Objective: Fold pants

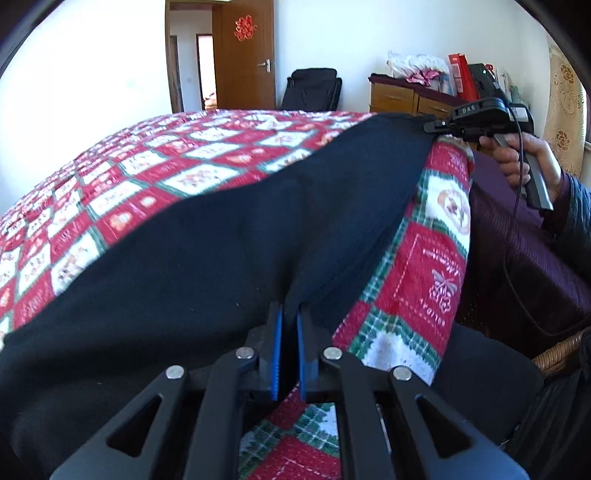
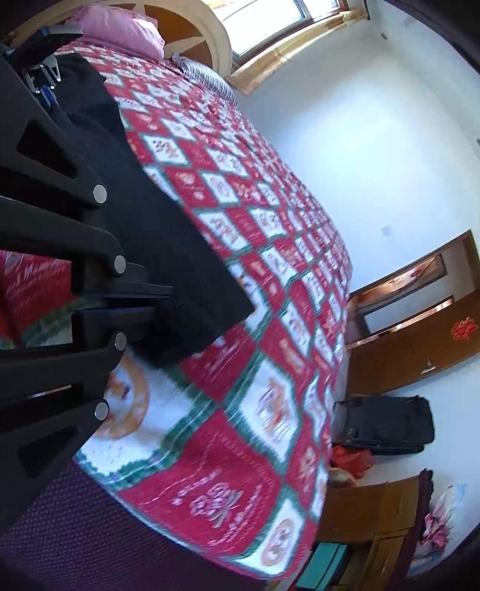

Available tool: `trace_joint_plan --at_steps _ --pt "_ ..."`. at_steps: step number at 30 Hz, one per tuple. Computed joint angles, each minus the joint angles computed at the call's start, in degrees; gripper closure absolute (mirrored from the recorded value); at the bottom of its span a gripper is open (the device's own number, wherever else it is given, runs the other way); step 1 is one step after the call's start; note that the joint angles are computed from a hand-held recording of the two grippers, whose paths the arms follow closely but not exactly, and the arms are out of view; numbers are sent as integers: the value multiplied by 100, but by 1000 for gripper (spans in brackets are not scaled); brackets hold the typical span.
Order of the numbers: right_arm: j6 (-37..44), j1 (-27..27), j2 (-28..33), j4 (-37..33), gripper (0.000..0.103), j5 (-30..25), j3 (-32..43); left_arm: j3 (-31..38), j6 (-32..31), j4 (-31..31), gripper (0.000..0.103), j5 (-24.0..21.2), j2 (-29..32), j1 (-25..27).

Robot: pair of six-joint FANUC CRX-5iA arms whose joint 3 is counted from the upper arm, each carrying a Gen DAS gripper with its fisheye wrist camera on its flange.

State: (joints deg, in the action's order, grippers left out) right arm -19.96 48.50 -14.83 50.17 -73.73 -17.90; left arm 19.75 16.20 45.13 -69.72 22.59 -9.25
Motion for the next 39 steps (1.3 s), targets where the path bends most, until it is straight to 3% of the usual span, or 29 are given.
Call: trace_joint_plan --at_steps 1,3,5,7,8,9,12,15,18,21,27,31,35,39 --pt "34 -3 -28 2 99 30 -23 -23 33 30 88 50 1 1" --pt "-28 -3 -44 62 94 -2 -17 25 69 98 87 -40 41 22" --pt "-175 65 -8 251 81 -260 -4 -52 3 138 75 -15 -30 44" --pt "-221 180 154 363 68 -862 173 -192 -157 269 66 -16 -121 92" --pt "-308 258 262 453 57 -1255 271 -327 -252 318 58 80 -218 120" --pt "-404 298 284 577 55 -1364 270 -413 -317 360 53 151 -281 143" --pt "-306 329 262 851 55 -1036 229 -622 -439 475 42 407 -443 262" --pt "509 195 473 505 55 -431 500 -623 -322 448 42 674 -484 427" --pt "1003 183 855 217 55 -403 851 -575 -124 233 42 1212 -517 710" --pt "1524 247 1136 210 55 -246 1120 -253 375 -132 42 1584 -329 1110" --pt "2151 336 1762 207 55 339 1757 1051 1986 -1328 42 1958 432 1831" --pt "3281 336 2475 -238 55 964 2599 1986 2883 -2171 42 1745 992 1899" --pt "4841 376 3400 -1073 55 1440 3863 1947 2854 -2226 33 2034 1076 1841" --pt "6610 504 4534 -1901 55 1190 5520 2013 2993 -2113 24 2112 1192 1866"
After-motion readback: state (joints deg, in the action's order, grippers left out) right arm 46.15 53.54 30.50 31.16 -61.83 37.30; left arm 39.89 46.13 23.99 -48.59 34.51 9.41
